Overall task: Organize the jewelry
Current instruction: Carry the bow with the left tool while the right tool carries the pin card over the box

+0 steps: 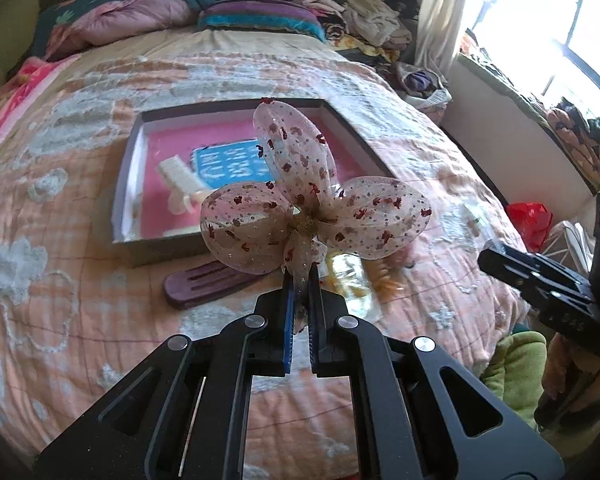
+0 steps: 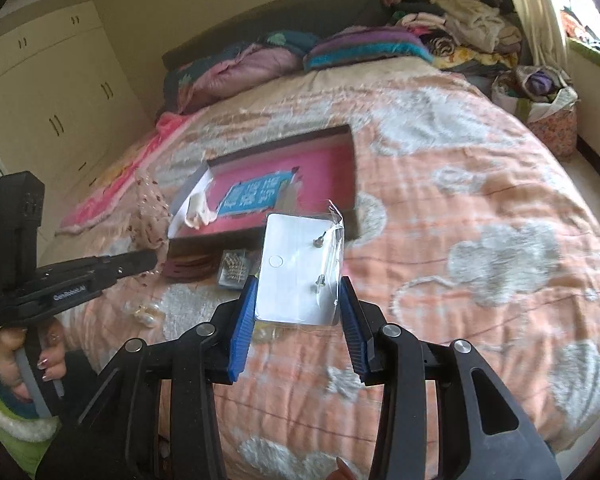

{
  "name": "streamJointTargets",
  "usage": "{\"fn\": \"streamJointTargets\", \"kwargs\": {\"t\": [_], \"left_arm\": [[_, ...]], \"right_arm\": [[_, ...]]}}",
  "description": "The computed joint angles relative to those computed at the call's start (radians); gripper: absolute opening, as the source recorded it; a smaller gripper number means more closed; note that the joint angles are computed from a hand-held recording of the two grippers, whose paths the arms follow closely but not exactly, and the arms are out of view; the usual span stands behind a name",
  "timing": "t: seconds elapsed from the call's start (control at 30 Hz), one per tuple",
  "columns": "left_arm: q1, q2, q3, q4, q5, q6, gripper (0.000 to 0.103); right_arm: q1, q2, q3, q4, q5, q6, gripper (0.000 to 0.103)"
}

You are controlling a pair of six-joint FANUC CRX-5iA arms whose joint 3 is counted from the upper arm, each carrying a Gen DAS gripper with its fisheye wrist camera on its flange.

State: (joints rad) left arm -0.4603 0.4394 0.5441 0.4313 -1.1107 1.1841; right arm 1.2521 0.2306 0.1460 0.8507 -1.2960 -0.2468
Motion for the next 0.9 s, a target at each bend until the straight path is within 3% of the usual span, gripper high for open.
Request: {"fn": "streamJointTargets", "kwargs": {"t": [0.47,0.9], "left_arm": [[-0.071,0.077,0.171,-0.003,-0.029,0.011,0.001],[-0.086,0.248,0.504,-0.023,-0.112,0.083,0.001]], "right_arm": [[0.067,-0.064,-0.039,0.158,-0.161,-0.078,0.039],[0.028,-0.075,-0.006,0.241,-0.142,-0.015,0.039]]}}
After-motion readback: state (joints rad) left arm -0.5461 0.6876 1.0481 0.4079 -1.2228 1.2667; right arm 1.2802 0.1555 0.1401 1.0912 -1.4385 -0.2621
